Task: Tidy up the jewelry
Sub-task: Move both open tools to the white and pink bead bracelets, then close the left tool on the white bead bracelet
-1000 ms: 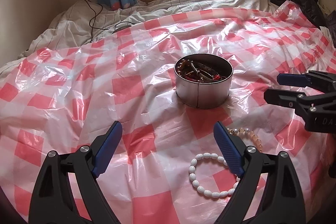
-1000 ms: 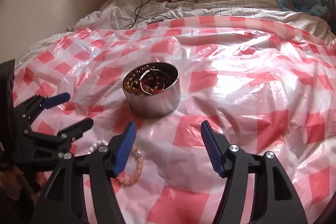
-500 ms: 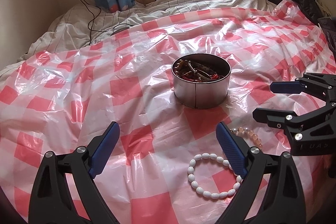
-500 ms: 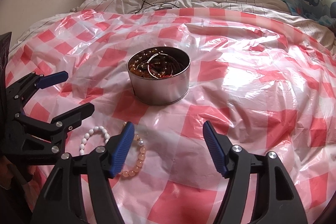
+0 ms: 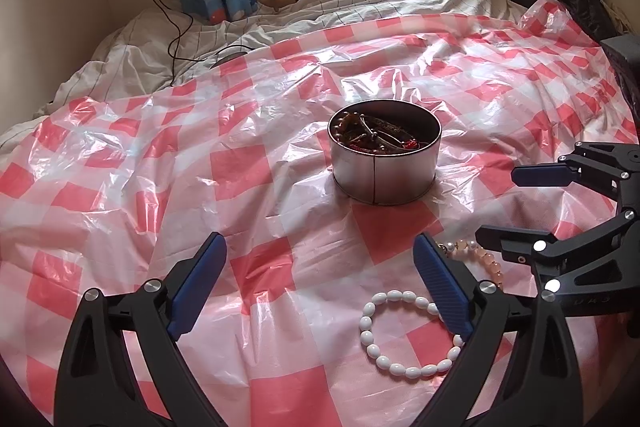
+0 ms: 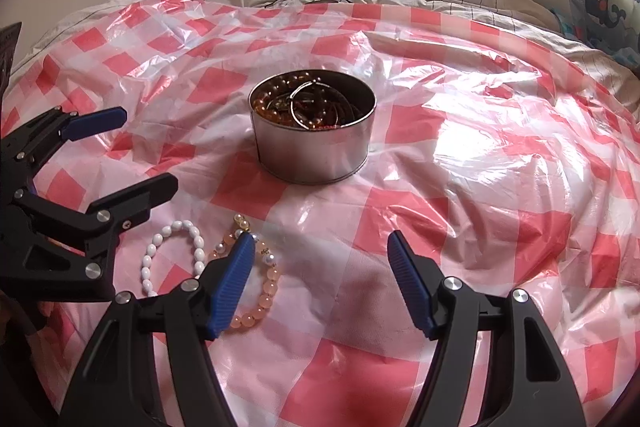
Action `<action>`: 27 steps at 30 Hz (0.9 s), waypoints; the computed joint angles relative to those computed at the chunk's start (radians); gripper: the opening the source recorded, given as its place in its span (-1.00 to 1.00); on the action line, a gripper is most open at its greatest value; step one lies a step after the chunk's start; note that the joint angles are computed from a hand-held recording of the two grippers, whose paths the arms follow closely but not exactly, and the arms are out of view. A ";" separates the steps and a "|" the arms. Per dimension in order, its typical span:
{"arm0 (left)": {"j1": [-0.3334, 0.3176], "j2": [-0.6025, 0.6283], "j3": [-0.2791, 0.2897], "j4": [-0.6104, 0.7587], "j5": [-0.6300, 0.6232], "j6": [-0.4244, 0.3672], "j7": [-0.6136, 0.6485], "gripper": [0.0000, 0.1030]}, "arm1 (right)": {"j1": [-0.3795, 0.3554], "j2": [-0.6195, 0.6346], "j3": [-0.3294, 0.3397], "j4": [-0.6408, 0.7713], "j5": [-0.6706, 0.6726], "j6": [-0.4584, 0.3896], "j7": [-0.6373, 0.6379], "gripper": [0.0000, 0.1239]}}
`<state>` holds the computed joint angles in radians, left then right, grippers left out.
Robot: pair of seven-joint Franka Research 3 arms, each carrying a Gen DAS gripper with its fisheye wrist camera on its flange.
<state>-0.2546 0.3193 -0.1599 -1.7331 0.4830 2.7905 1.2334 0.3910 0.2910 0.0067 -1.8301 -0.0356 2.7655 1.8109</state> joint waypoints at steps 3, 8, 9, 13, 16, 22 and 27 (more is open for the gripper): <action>0.001 0.000 0.001 -0.002 0.000 0.003 0.002 0.77 | 0.025 0.008 -0.025 0.009 -0.061 -0.020 0.035 0.08; 0.000 -0.001 0.001 -0.002 0.000 0.006 0.001 0.78 | 0.032 0.019 -0.031 0.024 -0.108 -0.047 0.056 0.09; 0.002 -0.001 -0.001 -0.004 -0.003 0.009 0.004 0.78 | 0.040 0.020 -0.039 0.027 -0.133 -0.055 0.068 0.10; 0.007 -0.004 0.001 -0.017 0.000 0.024 0.015 0.79 | 0.072 0.019 -0.076 0.035 -0.251 -0.088 0.152 0.15; 0.006 -0.008 0.003 -0.021 0.003 0.023 0.014 0.80 | 0.063 0.013 -0.076 0.032 -0.285 -0.098 0.191 0.15; 0.076 -0.003 -0.078 -0.019 -0.137 0.003 0.162 0.80 | 0.045 0.002 -0.074 0.030 -0.337 -0.119 0.245 0.15; 0.272 0.031 -0.273 0.043 -0.612 -0.156 0.571 0.80 | -0.101 -0.034 0.058 -0.035 -0.011 0.012 0.010 0.15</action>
<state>0.0174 0.3502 -0.4325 -1.6903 -0.1295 2.6341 1.8045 0.2900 0.2573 0.0651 -1.8650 -0.0465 2.7773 1.8211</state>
